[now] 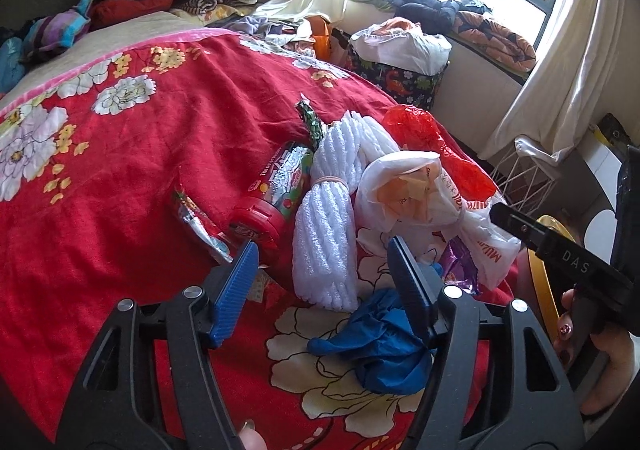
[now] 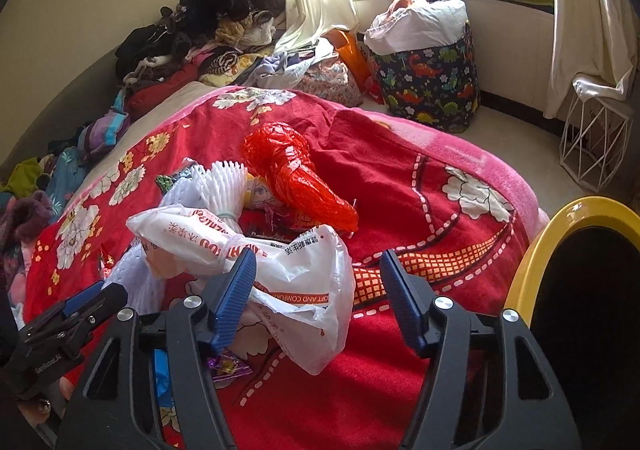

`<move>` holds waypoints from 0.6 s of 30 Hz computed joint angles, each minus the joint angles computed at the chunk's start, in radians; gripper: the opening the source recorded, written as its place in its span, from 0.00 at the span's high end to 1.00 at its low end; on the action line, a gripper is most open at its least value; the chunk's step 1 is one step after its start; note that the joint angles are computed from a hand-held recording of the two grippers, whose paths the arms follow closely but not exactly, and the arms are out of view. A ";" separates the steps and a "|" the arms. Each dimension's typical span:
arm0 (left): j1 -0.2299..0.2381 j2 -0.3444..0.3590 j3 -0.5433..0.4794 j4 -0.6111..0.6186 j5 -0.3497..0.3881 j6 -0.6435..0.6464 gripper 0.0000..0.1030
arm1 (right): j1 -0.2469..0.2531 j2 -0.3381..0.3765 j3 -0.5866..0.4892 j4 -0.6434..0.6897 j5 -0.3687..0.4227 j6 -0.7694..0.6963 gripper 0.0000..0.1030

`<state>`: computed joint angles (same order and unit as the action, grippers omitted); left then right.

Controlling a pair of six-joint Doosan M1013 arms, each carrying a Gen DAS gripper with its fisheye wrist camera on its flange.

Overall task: Collect trash
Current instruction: 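Close the right tool on the white bag while the left tool grasps the fork bundle, then lift the white bag with the right tool toward the bin while the left tool lifts the fork bundle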

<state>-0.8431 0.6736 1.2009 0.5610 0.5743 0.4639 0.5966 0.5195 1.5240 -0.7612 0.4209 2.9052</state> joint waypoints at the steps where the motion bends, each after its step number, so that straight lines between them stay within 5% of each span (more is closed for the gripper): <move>1: 0.000 0.003 -0.006 -0.005 0.003 0.007 0.45 | -0.003 0.001 0.002 0.030 -0.011 -0.022 0.47; 8: 0.004 0.028 -0.046 -0.058 0.036 0.054 0.69 | -0.014 -0.002 0.013 0.139 -0.053 -0.126 0.80; 12: 0.006 0.032 -0.051 -0.087 0.046 0.063 0.84 | -0.008 -0.009 0.020 0.075 -0.048 -0.079 0.86; 18: 0.004 0.006 -0.022 -0.022 0.015 -0.005 0.88 | 0.009 -0.037 0.048 -0.145 -0.060 0.122 0.90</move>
